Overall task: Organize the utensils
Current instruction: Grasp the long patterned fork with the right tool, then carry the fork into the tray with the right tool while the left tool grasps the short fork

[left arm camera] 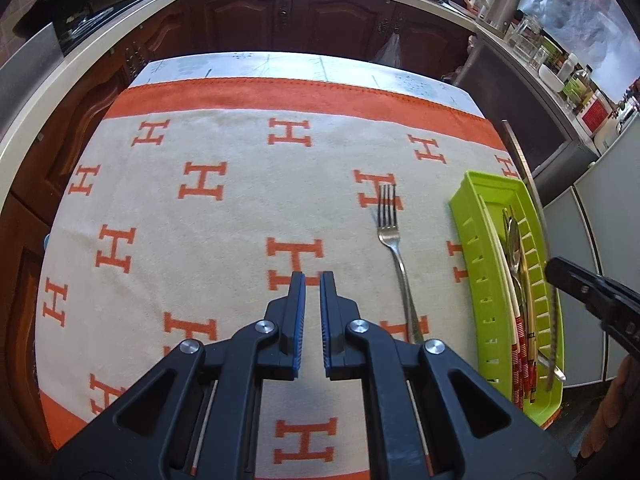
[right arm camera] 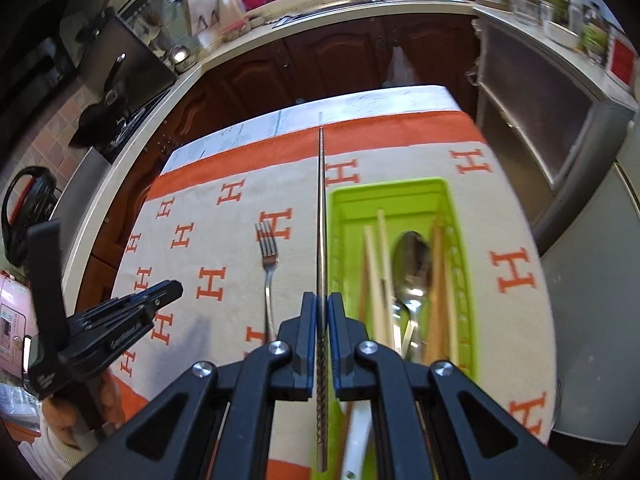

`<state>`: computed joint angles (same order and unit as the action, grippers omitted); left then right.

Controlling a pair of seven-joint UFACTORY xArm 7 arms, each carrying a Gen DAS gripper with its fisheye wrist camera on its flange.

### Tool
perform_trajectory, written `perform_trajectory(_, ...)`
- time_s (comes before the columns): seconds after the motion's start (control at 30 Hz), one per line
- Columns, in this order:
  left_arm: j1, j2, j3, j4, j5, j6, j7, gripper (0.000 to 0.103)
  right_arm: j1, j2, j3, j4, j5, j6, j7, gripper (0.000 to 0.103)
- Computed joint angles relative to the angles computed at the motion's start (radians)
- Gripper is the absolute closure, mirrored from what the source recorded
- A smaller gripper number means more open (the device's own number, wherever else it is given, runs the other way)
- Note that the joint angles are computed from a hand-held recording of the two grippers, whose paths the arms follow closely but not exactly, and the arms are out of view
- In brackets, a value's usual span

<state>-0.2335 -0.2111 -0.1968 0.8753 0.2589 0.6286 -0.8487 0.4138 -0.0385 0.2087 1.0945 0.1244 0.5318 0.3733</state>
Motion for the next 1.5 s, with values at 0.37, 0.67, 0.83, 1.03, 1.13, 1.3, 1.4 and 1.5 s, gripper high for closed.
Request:
perform_trajectory(0.37, -0.054, 0.171, 0.006, 0.144, -0.003, 0.033, -0.011, 0.098, -0.022, -0.075, -0.047, -0.147, 0.195, -0.028, -0.088, 0.097)
perform_trajectory(0.67, -0.091, 0.320, 0.040, 0.253, -0.139, 0.015, 0.011, 0.098, -0.003, -0.109, -0.063, -0.219, 0.355, -0.092, -0.205, 0.097)
perform_trajectory(0.83, -0.112, 0.377, 0.058, 0.280, -0.144, -0.005, -0.027, 0.098, -0.002, -0.115, -0.069, -0.239, 0.391, -0.106, -0.239, 0.097)
perform_trajectory(1.03, -0.159, 0.406, 0.085, 0.310, 0.006, 0.015, -0.134, 0.098, 0.004, -0.123, -0.079, -0.258, 0.448, -0.114, -0.285, 0.097)
perform_trajectory(1.13, -0.161, 0.409, 0.083, 0.318, 0.016, 0.030, -0.138, 0.098, 0.005, -0.132, -0.083, -0.269, 0.470, -0.123, -0.303, 0.097)
perform_trajectory(1.3, -0.114, 0.393, 0.061, 0.289, -0.149, -0.013, -0.046, 0.097, 0.012, -0.138, -0.091, -0.282, 0.515, -0.135, -0.335, 0.097)
perform_trajectory(1.4, -0.110, 0.394, 0.063, 0.290, -0.180, -0.012, -0.028, 0.097, 0.015, -0.136, -0.096, -0.287, 0.544, -0.135, -0.356, 0.097)
perform_trajectory(1.5, -0.123, 0.400, 0.069, 0.301, -0.152, 0.002, -0.051, 0.096, 0.013, -0.139, -0.092, -0.291, 0.545, -0.134, -0.359, 0.097)
